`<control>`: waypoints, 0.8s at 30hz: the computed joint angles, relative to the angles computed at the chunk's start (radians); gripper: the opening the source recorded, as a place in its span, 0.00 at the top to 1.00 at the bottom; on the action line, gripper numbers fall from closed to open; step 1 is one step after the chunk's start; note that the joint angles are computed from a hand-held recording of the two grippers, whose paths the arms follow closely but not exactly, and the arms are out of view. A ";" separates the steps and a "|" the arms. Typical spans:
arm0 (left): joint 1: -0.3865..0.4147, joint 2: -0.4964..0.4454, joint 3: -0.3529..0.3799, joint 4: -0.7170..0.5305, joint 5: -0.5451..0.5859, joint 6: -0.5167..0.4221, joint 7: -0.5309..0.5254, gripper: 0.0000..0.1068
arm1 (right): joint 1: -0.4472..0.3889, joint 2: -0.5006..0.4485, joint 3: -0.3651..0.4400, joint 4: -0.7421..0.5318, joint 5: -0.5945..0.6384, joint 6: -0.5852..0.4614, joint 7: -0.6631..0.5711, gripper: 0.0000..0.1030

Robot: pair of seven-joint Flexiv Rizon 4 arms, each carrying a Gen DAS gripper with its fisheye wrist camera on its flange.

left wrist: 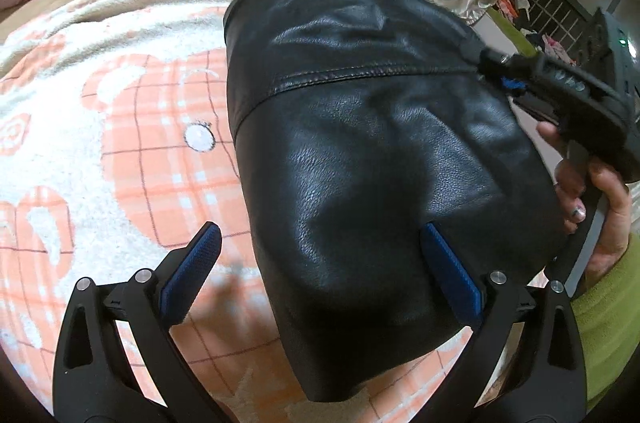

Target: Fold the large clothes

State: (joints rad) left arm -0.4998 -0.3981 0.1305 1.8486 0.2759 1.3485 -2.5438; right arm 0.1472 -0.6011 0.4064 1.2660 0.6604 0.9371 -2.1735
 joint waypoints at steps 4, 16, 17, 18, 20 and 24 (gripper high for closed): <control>0.029 -0.006 -0.031 0.010 -0.039 0.012 0.028 0.13 | -0.005 -0.033 0.005 -0.034 0.031 -0.003 0.000 0.88; 0.127 -0.077 -0.186 0.046 -0.311 0.124 0.277 0.11 | 0.016 -0.056 -0.055 0.076 -0.111 0.142 0.118 0.71; 0.121 -0.080 -0.182 0.045 -0.325 0.123 0.286 0.11 | 0.014 -0.051 -0.051 0.087 -0.119 0.160 0.129 0.59; 0.109 -0.081 -0.172 0.043 -0.333 0.123 0.291 0.11 | 0.013 -0.042 -0.052 0.099 -0.131 0.172 0.149 0.30; 0.095 -0.083 -0.157 0.037 -0.345 0.120 0.304 0.11 | -0.042 -0.020 -0.006 0.103 -0.119 0.100 0.148 0.07; 0.119 -0.085 -0.189 0.044 -0.388 0.131 0.357 0.11 | -0.122 0.024 0.043 0.104 -0.020 -0.027 0.069 0.04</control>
State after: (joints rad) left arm -0.3807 -0.4826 -0.0584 1.8924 -0.1124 1.4800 -2.1863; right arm 0.0248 -0.5774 0.4493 1.3697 0.6401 0.9098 -2.1047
